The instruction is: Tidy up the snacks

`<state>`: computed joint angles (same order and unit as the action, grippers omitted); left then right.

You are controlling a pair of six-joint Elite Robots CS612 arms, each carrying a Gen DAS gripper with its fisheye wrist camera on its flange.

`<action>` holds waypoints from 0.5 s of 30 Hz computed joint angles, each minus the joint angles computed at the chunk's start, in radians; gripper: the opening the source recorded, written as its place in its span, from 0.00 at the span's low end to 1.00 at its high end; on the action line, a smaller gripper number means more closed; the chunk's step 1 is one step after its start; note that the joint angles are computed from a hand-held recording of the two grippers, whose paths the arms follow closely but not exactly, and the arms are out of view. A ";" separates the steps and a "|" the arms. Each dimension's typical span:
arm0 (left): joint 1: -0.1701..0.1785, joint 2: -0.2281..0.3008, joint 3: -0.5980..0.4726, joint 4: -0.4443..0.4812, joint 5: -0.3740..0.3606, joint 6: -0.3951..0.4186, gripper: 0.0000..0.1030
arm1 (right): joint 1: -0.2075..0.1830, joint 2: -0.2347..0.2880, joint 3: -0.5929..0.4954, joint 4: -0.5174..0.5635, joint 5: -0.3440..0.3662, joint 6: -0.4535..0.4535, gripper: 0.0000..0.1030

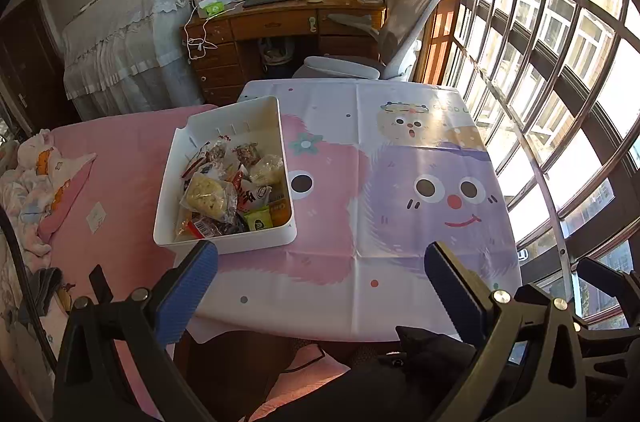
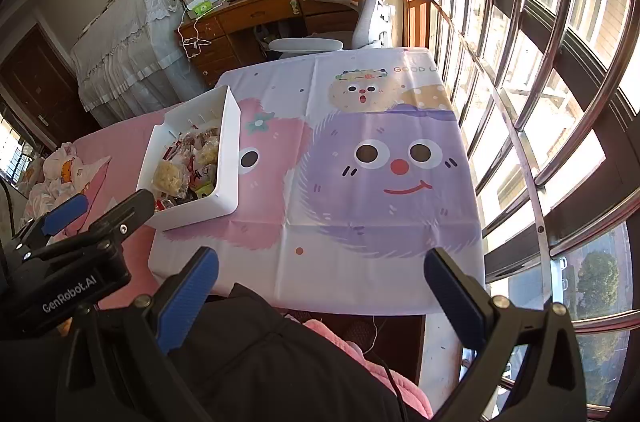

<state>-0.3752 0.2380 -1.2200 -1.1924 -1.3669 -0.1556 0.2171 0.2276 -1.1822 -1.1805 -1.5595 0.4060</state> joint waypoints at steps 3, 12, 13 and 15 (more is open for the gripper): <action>0.000 0.001 -0.001 0.001 0.000 0.001 1.00 | 0.000 0.000 0.000 0.000 0.001 -0.001 1.00; -0.001 -0.002 0.003 0.001 0.001 0.000 1.00 | 0.001 0.002 -0.001 0.005 0.004 0.001 1.00; -0.001 -0.002 0.004 0.001 0.002 -0.001 1.00 | 0.001 0.002 -0.001 0.006 0.005 0.002 1.00; -0.001 -0.002 0.002 0.003 0.001 -0.001 1.00 | 0.001 0.004 -0.001 0.008 0.007 0.003 1.00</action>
<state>-0.3764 0.2361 -1.2177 -1.1892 -1.3655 -0.1568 0.2178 0.2311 -1.1830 -1.1720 -1.5525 0.4091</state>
